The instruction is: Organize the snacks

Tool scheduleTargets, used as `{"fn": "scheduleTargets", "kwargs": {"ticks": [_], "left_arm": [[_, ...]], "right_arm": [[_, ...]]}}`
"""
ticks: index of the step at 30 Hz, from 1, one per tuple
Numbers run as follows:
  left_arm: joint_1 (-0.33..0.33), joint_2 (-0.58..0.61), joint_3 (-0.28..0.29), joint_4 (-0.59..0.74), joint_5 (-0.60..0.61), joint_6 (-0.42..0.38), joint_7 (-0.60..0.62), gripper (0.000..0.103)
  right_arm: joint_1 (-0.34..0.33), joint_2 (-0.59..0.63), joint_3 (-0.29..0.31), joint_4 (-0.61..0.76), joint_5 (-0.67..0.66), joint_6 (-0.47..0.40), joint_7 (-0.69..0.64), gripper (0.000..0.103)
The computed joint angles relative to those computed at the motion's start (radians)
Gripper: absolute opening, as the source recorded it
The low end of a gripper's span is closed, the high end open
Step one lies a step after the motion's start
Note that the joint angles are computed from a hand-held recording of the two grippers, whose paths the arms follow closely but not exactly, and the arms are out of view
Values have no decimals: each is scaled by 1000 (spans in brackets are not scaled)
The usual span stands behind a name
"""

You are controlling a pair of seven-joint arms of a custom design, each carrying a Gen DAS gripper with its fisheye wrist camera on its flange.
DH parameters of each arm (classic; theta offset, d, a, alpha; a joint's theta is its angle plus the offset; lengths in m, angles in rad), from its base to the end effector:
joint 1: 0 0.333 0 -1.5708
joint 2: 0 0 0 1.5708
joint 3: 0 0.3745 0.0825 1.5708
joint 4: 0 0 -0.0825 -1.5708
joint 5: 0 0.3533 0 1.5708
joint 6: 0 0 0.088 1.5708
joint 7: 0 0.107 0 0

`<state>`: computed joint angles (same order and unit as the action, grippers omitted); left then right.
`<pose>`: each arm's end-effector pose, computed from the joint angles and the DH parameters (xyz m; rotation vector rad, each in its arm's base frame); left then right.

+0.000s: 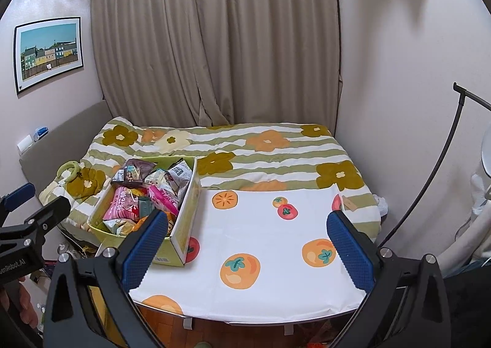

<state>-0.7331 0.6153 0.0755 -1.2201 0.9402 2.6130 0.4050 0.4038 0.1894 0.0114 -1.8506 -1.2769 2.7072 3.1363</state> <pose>0.5946 -0.5075 0.5553 -1.4553 1.7290 -0.9929 0.5616 0.2833 0.5475 -1.5013 1.6984 -0.9126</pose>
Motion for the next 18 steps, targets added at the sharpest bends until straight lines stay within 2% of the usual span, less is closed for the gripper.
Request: {"fn": "scheduleTargets", "kwargs": {"ticks": [18], "left_arm": [[4,-2,3,-7,7,5,-8,103]], "right_arm": [[3,4,-1,4,0,-6,5,103]]}}
